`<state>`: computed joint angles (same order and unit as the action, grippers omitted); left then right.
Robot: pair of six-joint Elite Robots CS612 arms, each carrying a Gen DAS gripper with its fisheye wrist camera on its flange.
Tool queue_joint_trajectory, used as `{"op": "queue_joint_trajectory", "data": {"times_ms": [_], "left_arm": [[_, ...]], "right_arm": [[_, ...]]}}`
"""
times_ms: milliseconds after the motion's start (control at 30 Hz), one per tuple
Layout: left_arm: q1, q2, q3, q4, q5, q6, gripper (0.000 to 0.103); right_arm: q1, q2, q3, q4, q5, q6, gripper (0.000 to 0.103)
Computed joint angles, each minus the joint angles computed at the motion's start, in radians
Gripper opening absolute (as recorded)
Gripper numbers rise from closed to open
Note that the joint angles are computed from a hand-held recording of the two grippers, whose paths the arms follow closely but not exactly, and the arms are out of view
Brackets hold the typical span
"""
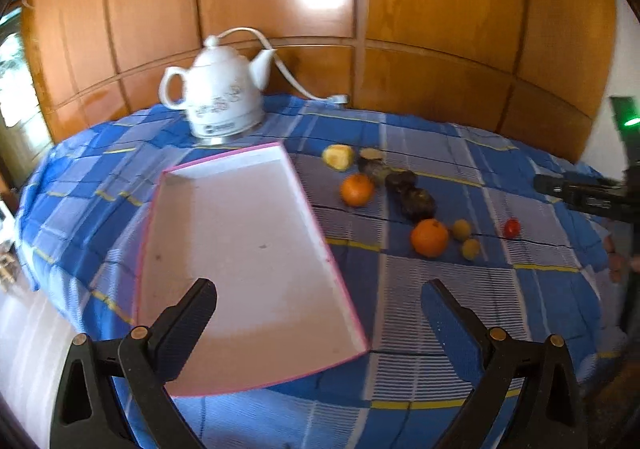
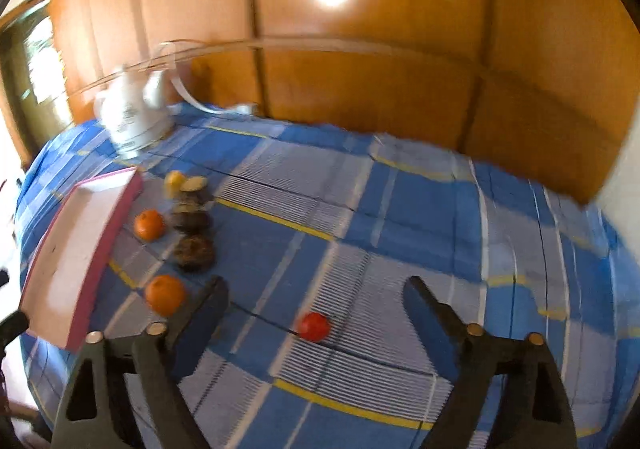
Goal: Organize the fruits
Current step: 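Move the left tool toward the orange mandarin beside the tray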
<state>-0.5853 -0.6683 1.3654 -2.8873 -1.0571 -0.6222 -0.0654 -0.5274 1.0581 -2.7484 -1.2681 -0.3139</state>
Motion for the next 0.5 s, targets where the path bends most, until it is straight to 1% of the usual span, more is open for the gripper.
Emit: {"op": "queue_joint_trajectory", "data": {"times_ms": [33,67,133,200,233,267,300,367,500], "left_arm": [[0.002,0.004,-0.008,-0.009,-0.019,0.017,0.101],[0.004,0.012,-0.021,-0.018,-0.038,0.043,0.098],[0.006,0.024,-0.046,-0.014,-0.065,0.073,0.092],[0.016,0.039,-0.076,-0.003,-0.134,0.097,0.082],[0.023,0.049,-0.097,0.014,-0.177,0.098,0.079],[0.026,0.056,-0.110,0.027,-0.198,0.096,0.073],[0.032,0.066,-0.132,0.045,-0.233,0.096,0.067],[0.035,0.084,-0.165,0.075,-0.252,0.104,0.066],[0.038,0.116,-0.231,0.146,-0.274,0.122,0.064]], "right_arm": [[-0.005,0.006,-0.022,0.059,0.009,0.038,0.080],[-0.010,0.009,-0.031,0.084,0.026,0.058,0.080],[-0.013,0.013,-0.043,0.099,0.021,0.088,0.078],[-0.017,0.012,-0.044,0.095,0.039,0.105,0.074],[-0.019,0.011,-0.043,0.100,0.053,0.110,0.072],[-0.018,0.013,-0.049,0.110,0.061,0.109,0.070],[-0.017,0.014,-0.052,0.115,0.061,0.105,0.069],[-0.014,0.016,-0.057,0.121,0.068,0.100,0.064],[-0.012,0.015,-0.057,0.125,0.068,0.087,0.062]]}}
